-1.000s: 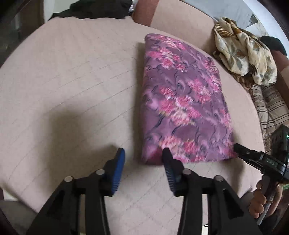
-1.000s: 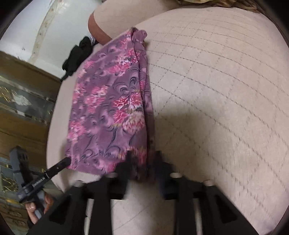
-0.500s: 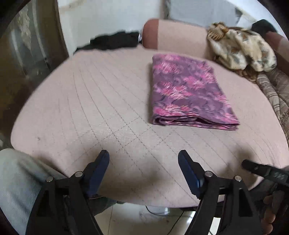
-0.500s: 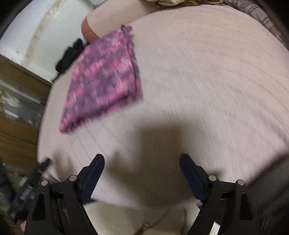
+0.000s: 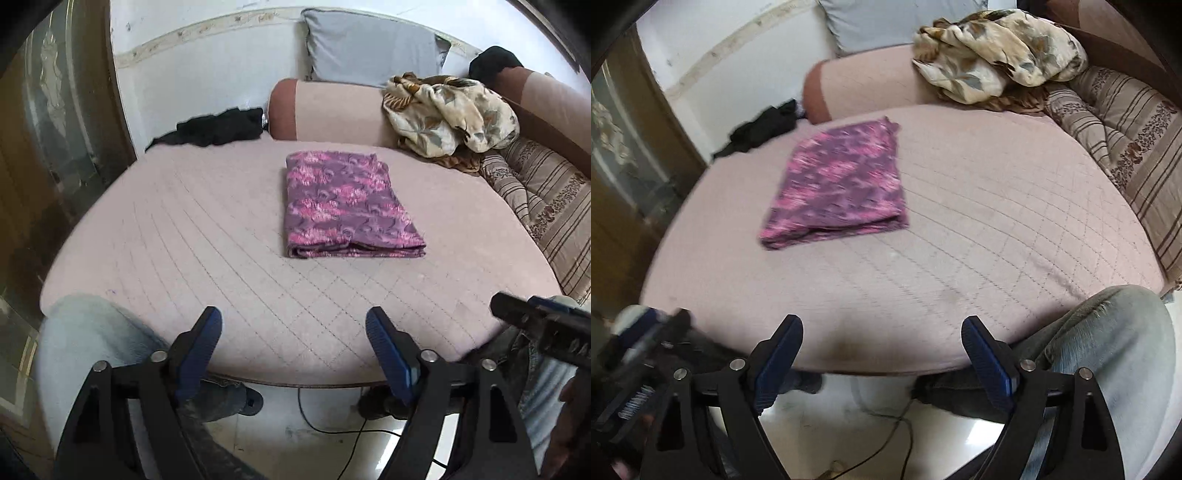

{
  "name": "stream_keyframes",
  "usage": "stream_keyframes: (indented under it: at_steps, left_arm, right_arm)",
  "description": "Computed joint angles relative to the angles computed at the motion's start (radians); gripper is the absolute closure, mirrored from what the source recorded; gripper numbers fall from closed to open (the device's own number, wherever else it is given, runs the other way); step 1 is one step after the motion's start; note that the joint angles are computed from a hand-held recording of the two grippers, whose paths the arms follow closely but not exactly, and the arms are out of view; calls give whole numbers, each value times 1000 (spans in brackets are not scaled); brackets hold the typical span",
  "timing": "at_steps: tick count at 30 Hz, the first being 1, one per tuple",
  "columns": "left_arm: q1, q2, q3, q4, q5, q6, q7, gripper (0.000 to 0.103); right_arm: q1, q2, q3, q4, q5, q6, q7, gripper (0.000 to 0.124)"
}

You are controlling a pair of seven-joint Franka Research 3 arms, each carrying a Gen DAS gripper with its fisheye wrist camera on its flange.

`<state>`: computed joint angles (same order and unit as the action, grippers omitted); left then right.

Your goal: Fold small clothes

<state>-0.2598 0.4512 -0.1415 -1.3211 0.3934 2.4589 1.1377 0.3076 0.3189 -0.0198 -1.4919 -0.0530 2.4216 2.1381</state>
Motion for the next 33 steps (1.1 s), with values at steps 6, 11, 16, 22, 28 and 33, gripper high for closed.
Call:
stream_keyframes:
  at_steps: [6,11,16,22,28,33]
  left_arm:
    - [5,-12,1,71,-18,-55,-11,15]
    - [-10,67,-1,252,10,-103,128,15]
    - [-22,81,14,318,-3,-116,180,8]
    - [-25,39,18,205,-24,-117,68,6]
    - [-38,18,25,163,28,-105,-25,6]
    - [-36,33,19,195,28,-137,-17,6]
  right_arm:
    - [40,-16,-15,91,-117,-79,66,33]
    - [35,12,-4,175,-110,-89,33,33]
    - [43,31,-13,221,-124,-90,28,33]
    - [44,20,-14,194,-118,-88,39,33]
    - [30,8,-10,170,-100,-95,26,33]
    - [28,10,-13,176,-106,-93,33,33]
